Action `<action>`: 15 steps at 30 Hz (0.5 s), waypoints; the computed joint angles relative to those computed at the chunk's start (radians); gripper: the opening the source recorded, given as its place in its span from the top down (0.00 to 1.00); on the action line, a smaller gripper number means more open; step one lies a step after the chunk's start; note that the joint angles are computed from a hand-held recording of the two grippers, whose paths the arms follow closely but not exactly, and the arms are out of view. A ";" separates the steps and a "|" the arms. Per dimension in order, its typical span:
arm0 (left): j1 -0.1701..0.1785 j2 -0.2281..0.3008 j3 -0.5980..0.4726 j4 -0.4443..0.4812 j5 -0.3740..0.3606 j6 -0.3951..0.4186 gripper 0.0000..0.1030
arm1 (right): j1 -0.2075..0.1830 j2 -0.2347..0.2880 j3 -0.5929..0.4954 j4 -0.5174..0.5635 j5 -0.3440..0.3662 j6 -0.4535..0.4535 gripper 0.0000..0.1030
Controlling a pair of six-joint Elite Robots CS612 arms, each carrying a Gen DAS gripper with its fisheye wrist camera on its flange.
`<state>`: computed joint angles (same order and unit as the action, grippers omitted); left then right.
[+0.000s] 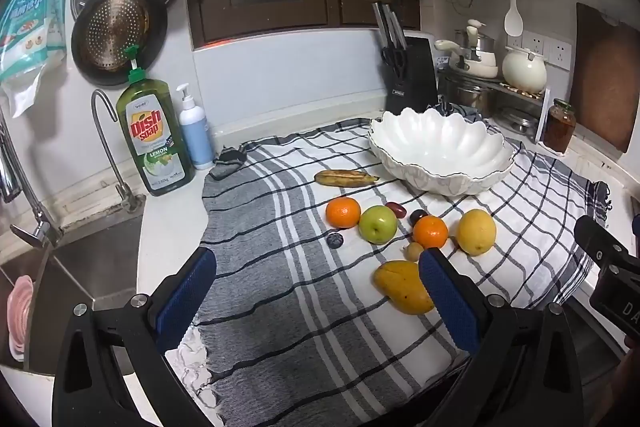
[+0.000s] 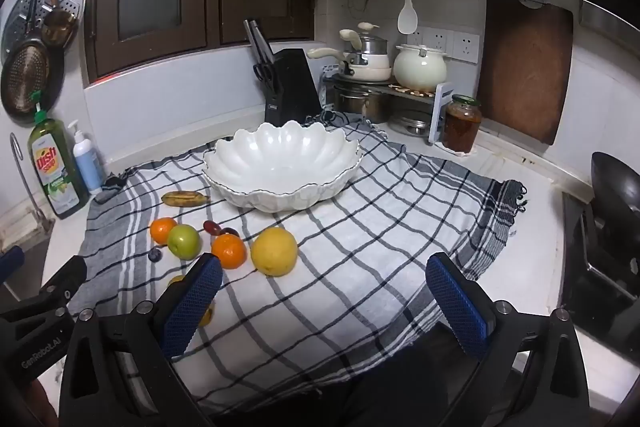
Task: Organize fruits
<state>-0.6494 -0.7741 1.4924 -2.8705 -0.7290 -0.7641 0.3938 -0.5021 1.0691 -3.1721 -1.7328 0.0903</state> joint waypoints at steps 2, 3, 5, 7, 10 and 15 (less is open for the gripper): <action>-0.001 0.000 0.001 -0.002 0.004 -0.002 0.00 | 0.000 0.000 0.000 0.001 0.000 0.003 0.00; -0.001 0.000 0.001 -0.003 0.004 -0.003 0.00 | -0.001 0.000 0.000 0.002 0.001 0.004 0.00; -0.001 -0.001 0.002 -0.005 0.003 0.005 0.00 | 0.000 0.001 0.000 -0.008 -0.004 -0.002 0.00; -0.002 0.001 0.001 -0.004 0.003 0.001 0.00 | 0.000 0.000 0.000 -0.002 -0.003 -0.001 0.00; -0.001 0.001 -0.001 -0.001 -0.002 -0.001 0.00 | 0.000 0.000 0.001 -0.004 -0.002 0.000 0.00; -0.002 0.000 -0.002 0.010 -0.001 -0.003 0.00 | 0.000 0.001 0.001 -0.005 -0.004 -0.001 0.00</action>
